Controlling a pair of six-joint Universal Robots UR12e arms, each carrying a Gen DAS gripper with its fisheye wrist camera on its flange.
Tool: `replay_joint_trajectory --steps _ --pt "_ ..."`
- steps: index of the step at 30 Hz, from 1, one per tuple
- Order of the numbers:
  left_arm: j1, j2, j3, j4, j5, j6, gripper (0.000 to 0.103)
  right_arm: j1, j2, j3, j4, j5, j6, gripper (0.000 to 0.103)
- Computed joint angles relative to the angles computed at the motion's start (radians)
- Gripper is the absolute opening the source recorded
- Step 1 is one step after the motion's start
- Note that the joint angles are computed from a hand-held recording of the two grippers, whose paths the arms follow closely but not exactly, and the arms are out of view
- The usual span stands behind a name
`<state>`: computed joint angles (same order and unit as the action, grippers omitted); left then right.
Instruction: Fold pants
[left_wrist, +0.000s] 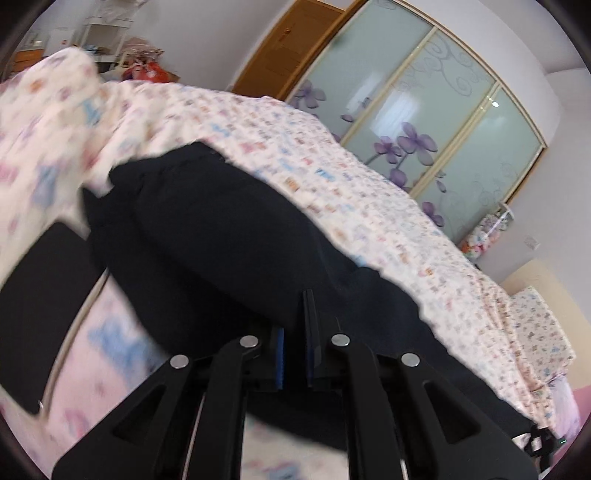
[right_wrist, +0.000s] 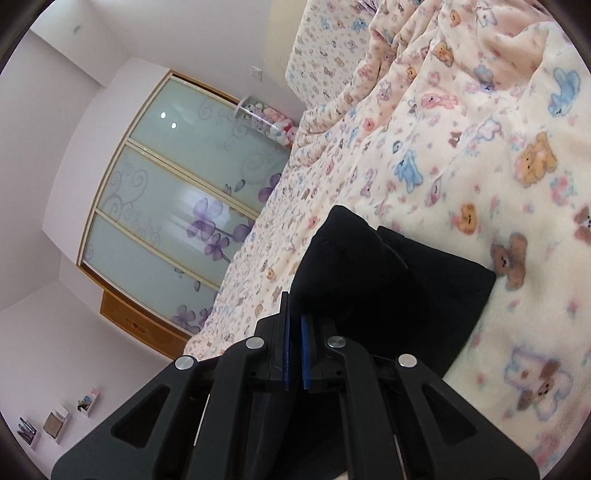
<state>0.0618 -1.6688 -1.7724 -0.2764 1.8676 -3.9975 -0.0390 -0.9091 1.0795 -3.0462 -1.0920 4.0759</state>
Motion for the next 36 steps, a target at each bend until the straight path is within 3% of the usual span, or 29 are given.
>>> replay_joint_trajectory --steps 6,10,14,15,18,21,24,26,28,31,32,36 --pt "-0.005 -0.005 -0.040 0.047 0.023 -0.049 0.011 -0.001 -0.001 0.004 -0.024 0.002 0.015 0.005" --pt "-0.031 -0.008 -0.047 0.084 0.104 -0.043 0.011 -0.002 0.007 -0.004 -0.060 0.005 0.024 0.005" --pt "-0.028 -0.008 -0.056 0.079 0.086 -0.060 0.011 -0.003 0.004 -0.005 -0.015 -0.012 0.016 0.005" --pt "-0.028 -0.007 -0.059 0.091 0.086 -0.061 0.015 -0.004 0.001 -0.002 0.009 -0.011 0.024 0.005" --pt "-0.016 -0.004 -0.068 0.140 0.048 -0.047 0.055 -0.008 -0.002 0.009 0.029 0.002 0.051 0.005" --pt "0.006 0.001 -0.072 0.164 -0.030 -0.056 0.070 -0.011 -0.006 0.016 0.047 0.010 0.051 0.005" --pt "0.039 0.007 -0.074 0.168 -0.121 -0.117 0.067 -0.012 -0.006 0.014 0.061 0.012 0.039 0.005" --pt "0.057 0.009 -0.077 0.153 -0.164 -0.172 0.053 -0.012 -0.006 0.014 0.061 0.012 0.039 0.005" --pt "0.083 0.011 -0.087 0.145 -0.226 -0.238 0.022 -0.012 -0.006 0.015 0.062 0.014 0.036 0.005" --pt "0.120 0.013 -0.113 0.186 -0.314 -0.351 0.008 -0.015 -0.007 0.018 0.063 0.024 0.032 0.005" --pt "0.119 0.015 -0.113 0.184 -0.312 -0.352 0.007 -0.015 -0.007 0.019 0.063 0.026 0.032 0.005" --pt "0.065 0.025 -0.082 0.141 -0.188 -0.218 0.005 -0.017 -0.007 0.023 0.055 0.037 0.034 0.005"
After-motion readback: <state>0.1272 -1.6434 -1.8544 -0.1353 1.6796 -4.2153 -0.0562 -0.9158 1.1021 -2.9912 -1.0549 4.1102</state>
